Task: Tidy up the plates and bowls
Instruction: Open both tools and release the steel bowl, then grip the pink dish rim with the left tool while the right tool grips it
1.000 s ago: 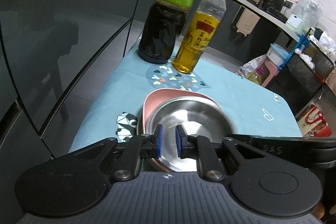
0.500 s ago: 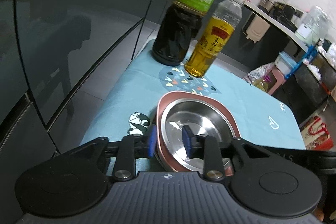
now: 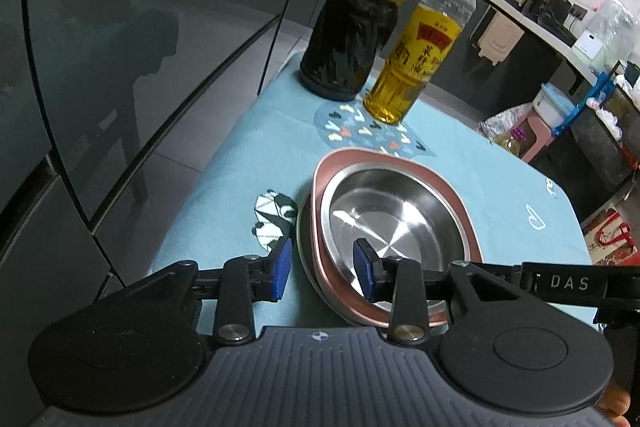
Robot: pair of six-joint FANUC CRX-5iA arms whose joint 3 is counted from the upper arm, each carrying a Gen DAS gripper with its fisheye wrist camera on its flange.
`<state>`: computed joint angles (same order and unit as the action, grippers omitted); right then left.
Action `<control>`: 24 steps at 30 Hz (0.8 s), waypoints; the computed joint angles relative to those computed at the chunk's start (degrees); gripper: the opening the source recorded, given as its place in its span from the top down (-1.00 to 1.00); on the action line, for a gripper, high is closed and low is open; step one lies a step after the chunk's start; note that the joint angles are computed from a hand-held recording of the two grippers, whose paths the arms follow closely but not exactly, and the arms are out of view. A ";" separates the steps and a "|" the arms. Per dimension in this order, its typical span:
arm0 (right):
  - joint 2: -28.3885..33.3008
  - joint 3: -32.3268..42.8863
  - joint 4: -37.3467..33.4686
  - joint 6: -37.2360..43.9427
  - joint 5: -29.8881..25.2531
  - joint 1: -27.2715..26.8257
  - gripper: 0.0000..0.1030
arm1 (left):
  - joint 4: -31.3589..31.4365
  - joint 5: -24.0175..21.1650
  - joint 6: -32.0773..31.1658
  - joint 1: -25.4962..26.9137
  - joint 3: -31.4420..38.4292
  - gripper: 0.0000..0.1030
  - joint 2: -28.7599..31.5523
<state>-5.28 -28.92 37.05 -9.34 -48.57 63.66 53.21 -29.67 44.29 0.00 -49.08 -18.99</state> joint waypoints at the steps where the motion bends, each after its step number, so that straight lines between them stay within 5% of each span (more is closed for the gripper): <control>1: 0.01 -0.01 -0.24 0.21 0.24 -0.16 0.34 | -0.51 -0.25 0.26 0.02 0.22 0.38 0.27; 24: 1.28 0.49 -5.08 3.87 5.25 -3.22 0.23 | 0.67 0.93 -0.57 -1.58 0.83 0.18 3.78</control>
<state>-4.00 -28.43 31.98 -5.47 -43.33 60.44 53.88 -28.74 43.72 -1.58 -48.25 -15.21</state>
